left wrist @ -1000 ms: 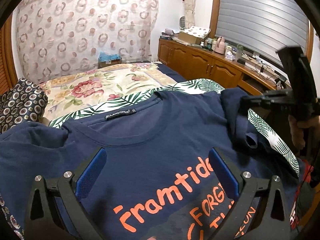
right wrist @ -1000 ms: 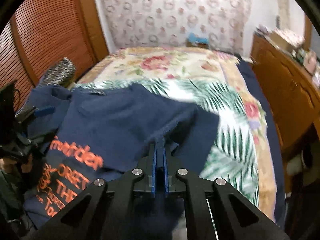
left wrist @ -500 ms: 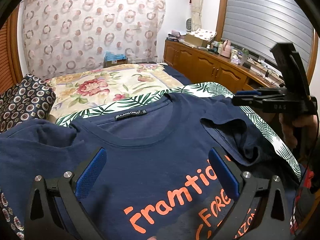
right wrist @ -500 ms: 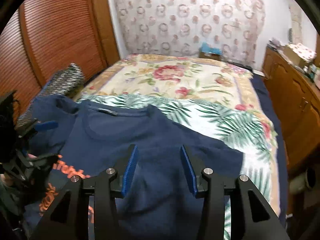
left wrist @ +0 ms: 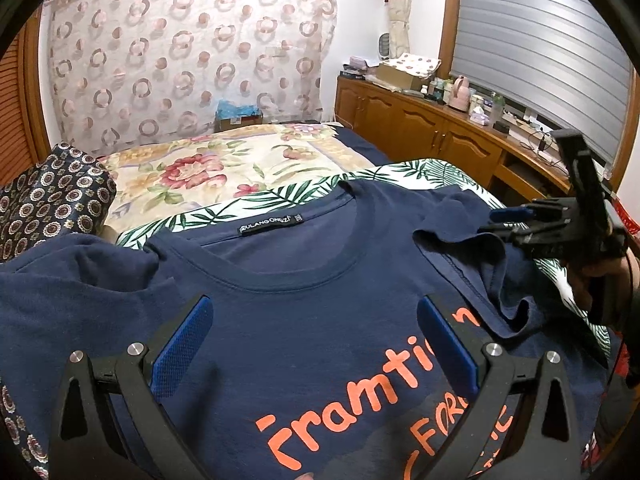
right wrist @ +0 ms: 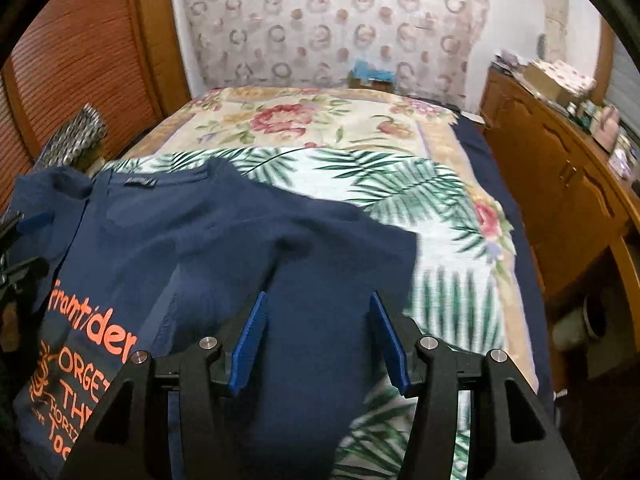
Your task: Fold small clothes
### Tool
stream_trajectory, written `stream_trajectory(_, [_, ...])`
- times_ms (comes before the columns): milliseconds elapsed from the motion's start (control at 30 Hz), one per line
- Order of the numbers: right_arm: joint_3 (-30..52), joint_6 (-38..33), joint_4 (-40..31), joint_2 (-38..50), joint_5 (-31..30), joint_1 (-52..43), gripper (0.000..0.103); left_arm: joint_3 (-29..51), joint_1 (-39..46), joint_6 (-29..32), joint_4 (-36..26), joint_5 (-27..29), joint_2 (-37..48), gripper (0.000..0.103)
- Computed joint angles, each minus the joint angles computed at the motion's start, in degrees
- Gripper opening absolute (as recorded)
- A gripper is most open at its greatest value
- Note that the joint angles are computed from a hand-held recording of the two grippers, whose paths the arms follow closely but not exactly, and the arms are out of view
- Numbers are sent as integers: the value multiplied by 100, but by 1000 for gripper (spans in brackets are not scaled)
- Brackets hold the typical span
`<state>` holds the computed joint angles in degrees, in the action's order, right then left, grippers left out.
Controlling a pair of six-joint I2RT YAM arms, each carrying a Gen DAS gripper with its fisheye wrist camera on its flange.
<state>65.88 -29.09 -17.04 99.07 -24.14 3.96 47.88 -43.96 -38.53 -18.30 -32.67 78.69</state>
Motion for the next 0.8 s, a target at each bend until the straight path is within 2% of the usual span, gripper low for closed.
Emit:
stream_trajectory(100, [-149, -137, 217, 12, 376, 330, 57, -10, -1, -23, -19, -73, -31, 102])
stream_trajectory(167, [-244, -140, 479, 23, 450, 498, 64, -28, 23, -61, -23, -108, -46, 102])
stream_trajectory(300, [-363, 60, 883, 168, 378, 490, 77, -98, 129, -178, -75, -122, -172, 102])
stream_trajectory(433, [-129, 72, 618, 341, 120, 367, 82, -79, 282, -284, -273, -92, -344, 102])
stream_trajectory(567, [-48, -9, 395, 265, 75, 279, 83, -35, 323, -405, -842, -424, -682, 102])
stream_trajectory(733, [-11, -43, 308, 244, 28, 226, 83, -72, 481, -696, -1924, -783, -1311, 102])
stream_trajectory(800, [-8, -35, 310, 252, 25, 232, 83, -99, 566, -784, -2324, -829, -1558, 95])
